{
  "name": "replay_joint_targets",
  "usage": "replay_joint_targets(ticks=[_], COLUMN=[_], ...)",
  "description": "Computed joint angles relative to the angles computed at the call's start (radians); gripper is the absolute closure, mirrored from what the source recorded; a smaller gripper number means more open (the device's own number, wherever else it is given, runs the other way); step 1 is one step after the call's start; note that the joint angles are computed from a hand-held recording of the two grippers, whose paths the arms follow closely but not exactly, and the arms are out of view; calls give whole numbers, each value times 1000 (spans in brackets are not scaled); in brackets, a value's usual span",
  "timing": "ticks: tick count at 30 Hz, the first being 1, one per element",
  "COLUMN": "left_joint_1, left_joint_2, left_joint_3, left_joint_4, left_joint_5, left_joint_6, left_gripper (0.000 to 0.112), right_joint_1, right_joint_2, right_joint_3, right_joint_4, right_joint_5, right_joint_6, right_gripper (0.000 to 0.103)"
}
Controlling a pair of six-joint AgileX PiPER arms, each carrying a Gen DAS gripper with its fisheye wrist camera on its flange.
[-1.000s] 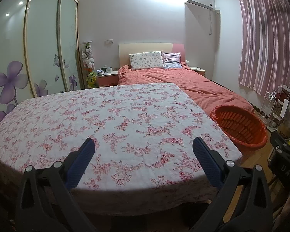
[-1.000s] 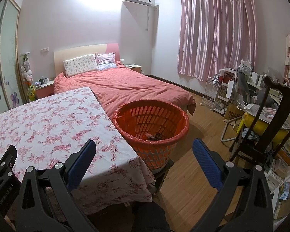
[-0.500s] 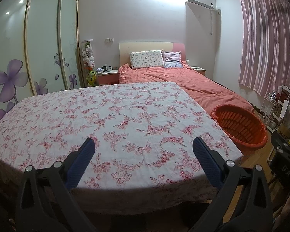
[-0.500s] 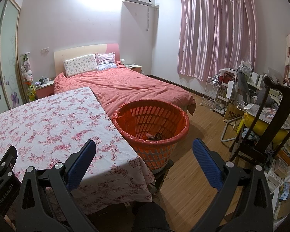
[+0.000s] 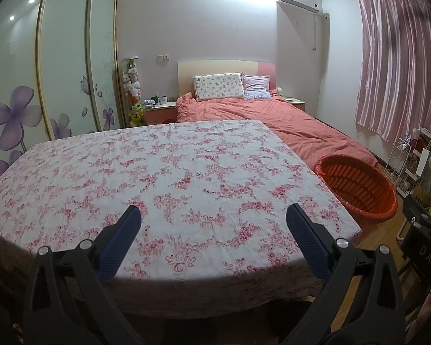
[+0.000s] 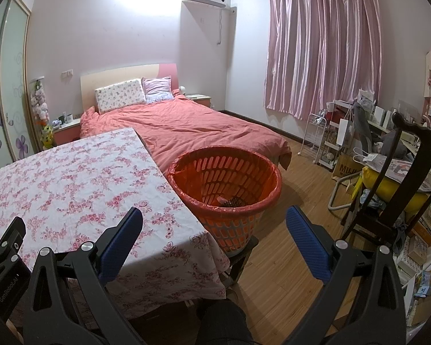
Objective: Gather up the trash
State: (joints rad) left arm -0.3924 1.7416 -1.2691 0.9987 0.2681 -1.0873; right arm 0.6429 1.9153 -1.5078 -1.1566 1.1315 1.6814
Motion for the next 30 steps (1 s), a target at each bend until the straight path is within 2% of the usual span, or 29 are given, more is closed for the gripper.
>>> replay_joint_targets(ticks=[11,30], left_joint_1=[-3,-2], left_joint_2=[-2,0], left_joint_3=[11,1], left_joint_4=[21,-23], left_joint_5=[-1,8], left_joint_6=[-29,14], left_gripper=[13,13], right_joint_1=[-1,0], right_joint_2=[0,1], right_joint_3=[2,-2], right_joint_4=[-1,1], right_joint_5=[-1,1], right_joint_6=[2,-1], right_gripper=[4,4])
